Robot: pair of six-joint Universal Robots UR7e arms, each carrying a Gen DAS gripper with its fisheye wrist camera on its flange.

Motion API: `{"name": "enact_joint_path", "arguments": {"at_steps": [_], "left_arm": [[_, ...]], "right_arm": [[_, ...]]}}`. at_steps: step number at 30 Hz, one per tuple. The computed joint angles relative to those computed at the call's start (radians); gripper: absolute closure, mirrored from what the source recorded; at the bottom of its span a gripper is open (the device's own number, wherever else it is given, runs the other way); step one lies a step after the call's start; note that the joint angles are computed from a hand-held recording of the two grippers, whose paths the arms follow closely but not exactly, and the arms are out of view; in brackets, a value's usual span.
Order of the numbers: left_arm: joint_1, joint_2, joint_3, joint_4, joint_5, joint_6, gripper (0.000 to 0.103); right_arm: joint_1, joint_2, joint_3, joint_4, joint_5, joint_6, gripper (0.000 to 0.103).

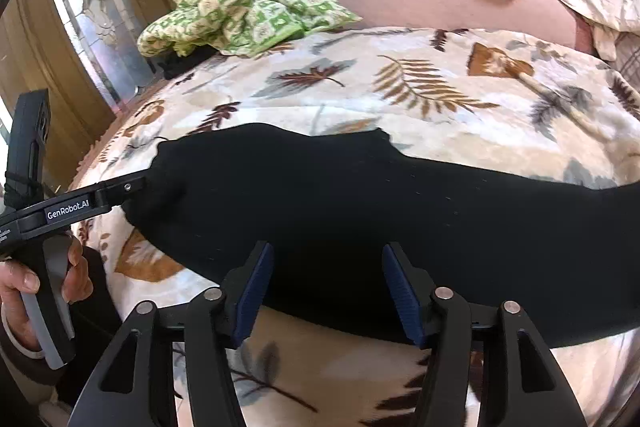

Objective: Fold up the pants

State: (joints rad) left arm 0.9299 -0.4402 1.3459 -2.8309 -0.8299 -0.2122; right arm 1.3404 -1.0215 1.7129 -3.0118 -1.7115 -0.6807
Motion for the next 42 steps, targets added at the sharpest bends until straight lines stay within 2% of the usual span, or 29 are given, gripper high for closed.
{"name": "enact_joint_path", "arguments": {"at_steps": [5, 10, 22, 25, 27, 31, 32, 36, 42], "left_arm": [[0.019, -0.094, 0.107, -0.004, 0.012, -0.052, 0.024], [0.046, -0.154, 0.173, 0.042, -0.035, -0.132, 0.024], [0.047, -0.118, 0.151, -0.009, -0.087, -0.111, 0.024], [0.045, -0.112, 0.150, -0.035, -0.094, -0.094, 0.024], [0.049, -0.105, 0.140, -0.034, -0.108, -0.091, 0.026], [0.055, -0.091, 0.114, -0.031, -0.131, -0.078, 0.051], [0.056, -0.087, 0.108, -0.035, -0.139, -0.072, 0.053], [0.065, -0.082, 0.095, -0.035, -0.159, -0.074, 0.053], [0.062, -0.123, 0.149, -0.043, -0.152, -0.106, 0.053]], "right_arm": [[0.017, 0.015, 0.003, 0.015, 0.001, -0.039, 0.040], [0.031, 0.033, 0.009, 0.004, -0.009, -0.087, 0.040], [0.020, 0.024, 0.001, 0.011, -0.009, -0.060, 0.040], [0.010, 0.010, 0.009, 0.027, 0.053, -0.058, 0.040], [0.014, 0.007, 0.012, 0.048, 0.084, -0.082, 0.040], [0.042, 0.029, 0.017, 0.067, 0.092, -0.166, 0.040], [0.049, 0.034, 0.019, 0.071, 0.091, -0.187, 0.040], [0.088, 0.077, 0.023, 0.057, 0.064, -0.294, 0.040], [0.122, 0.156, -0.009, 0.018, 0.006, -0.386, 0.041]]}}
